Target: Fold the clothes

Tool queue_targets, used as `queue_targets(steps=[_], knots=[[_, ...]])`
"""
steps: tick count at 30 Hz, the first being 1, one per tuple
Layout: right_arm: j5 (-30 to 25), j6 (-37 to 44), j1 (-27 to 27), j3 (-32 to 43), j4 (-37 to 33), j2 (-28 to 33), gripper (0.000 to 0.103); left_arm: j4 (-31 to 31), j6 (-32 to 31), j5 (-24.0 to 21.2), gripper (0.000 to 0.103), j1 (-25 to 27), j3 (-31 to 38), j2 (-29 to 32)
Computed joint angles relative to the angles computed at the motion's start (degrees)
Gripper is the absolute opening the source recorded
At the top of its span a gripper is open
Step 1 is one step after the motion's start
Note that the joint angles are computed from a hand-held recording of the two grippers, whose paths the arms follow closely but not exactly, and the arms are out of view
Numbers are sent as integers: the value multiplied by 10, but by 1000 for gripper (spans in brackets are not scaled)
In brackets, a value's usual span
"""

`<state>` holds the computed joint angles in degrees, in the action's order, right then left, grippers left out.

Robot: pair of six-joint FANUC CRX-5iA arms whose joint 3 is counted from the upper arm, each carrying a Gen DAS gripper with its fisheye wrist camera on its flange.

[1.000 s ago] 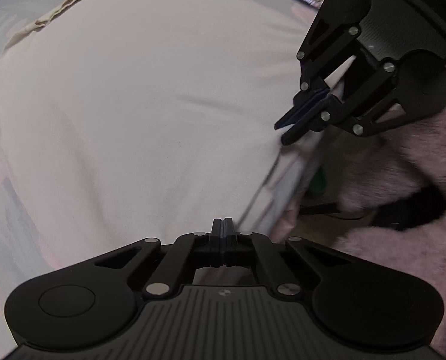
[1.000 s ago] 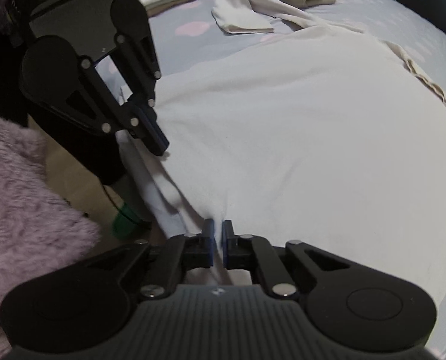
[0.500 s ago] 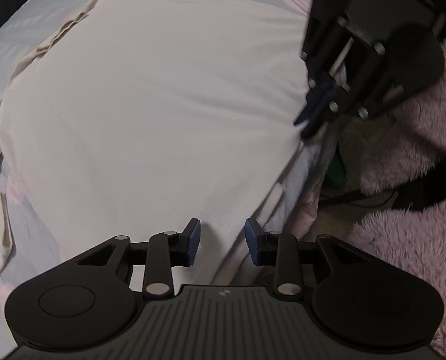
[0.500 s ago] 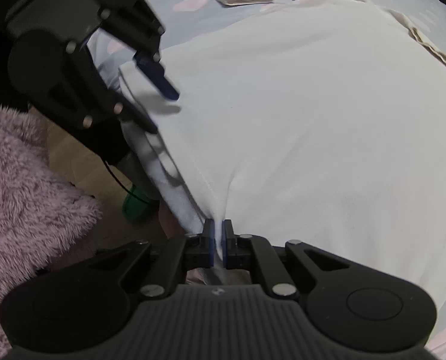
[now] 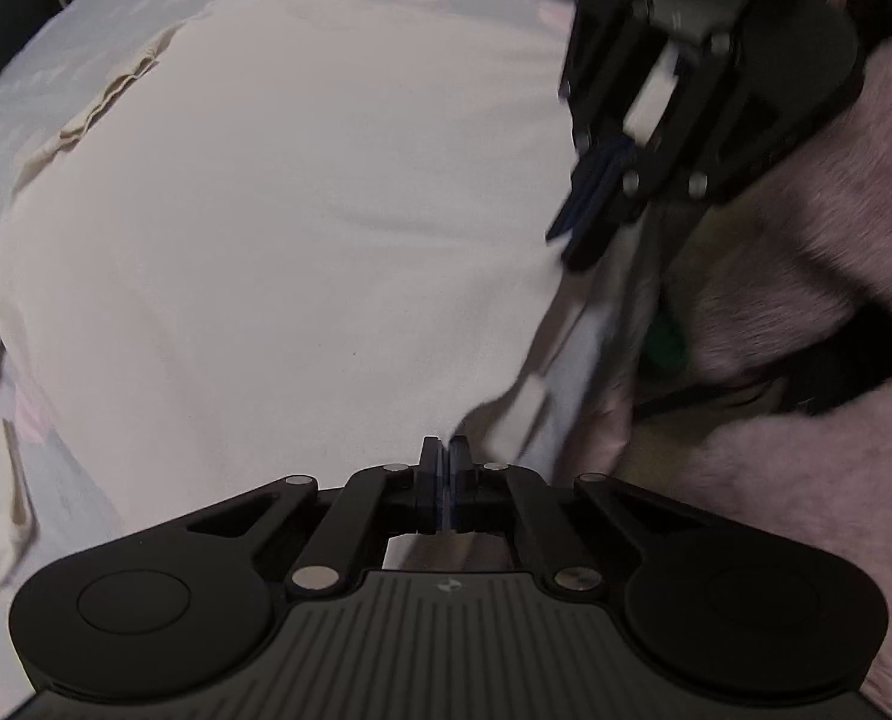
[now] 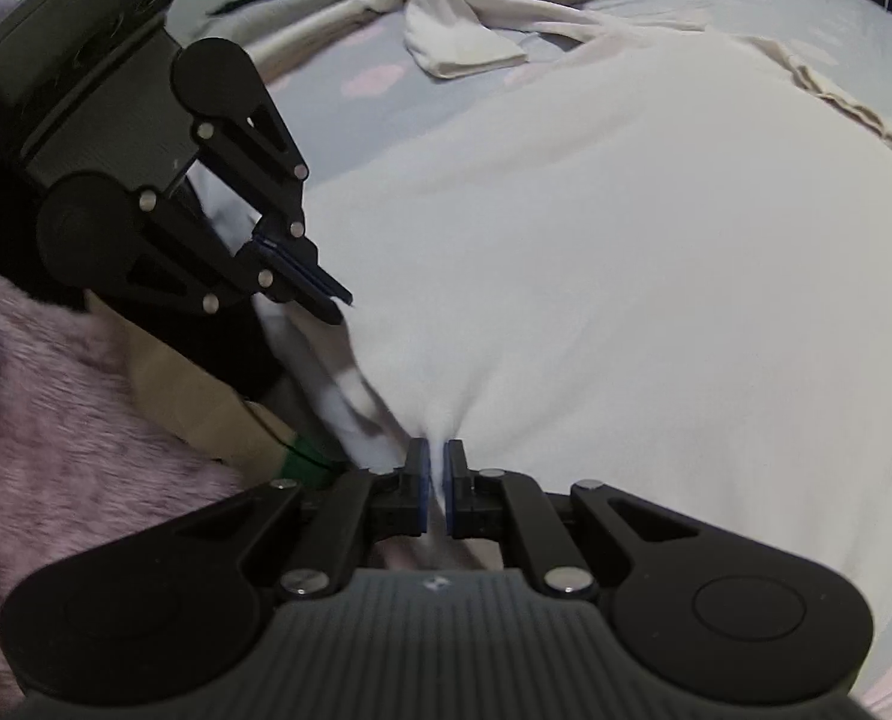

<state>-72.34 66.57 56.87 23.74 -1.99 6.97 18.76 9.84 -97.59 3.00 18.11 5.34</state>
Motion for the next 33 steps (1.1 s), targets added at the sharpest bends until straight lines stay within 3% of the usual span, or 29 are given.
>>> queue_targets(steps=[3, 8, 10, 11, 13, 15, 18, 20, 28, 33], knots=[[-15, 16, 2, 13, -8, 15, 6, -31, -2, -31, 0, -8, 23, 14], [-43, 15, 1, 31, 1, 39, 8, -72, 22, -9, 0, -32, 14, 19], [-41, 6, 1, 30, 5, 35, 16, -68, 46, -23, 1, -30, 27, 31], [-40, 0, 0, 29, 8, 32, 27, -61, 57, -31, 1, -26, 34, 36], [-28, -17, 3, 18, 30, 18, 34, -43, 76, -41, 21, -17, 45, 43], [-29, -40, 3, 13, 62, 11, 34, -15, 92, -38, 32, -7, 51, 45], [-37, -77, -6, 12, 112, 7, 34, 26, 142, -55, 40, 2, 86, 72], [-50, -95, -18, 16, 141, 8, 34, 49, 179, -63, 40, 4, 113, 91], [-110, -149, -93, 30, 238, 25, 34, 53, 241, -1, 40, -4, 169, 122], [-119, -170, -153, 22, 273, 42, 39, 46, 322, 44, 40, -22, 210, 158]])
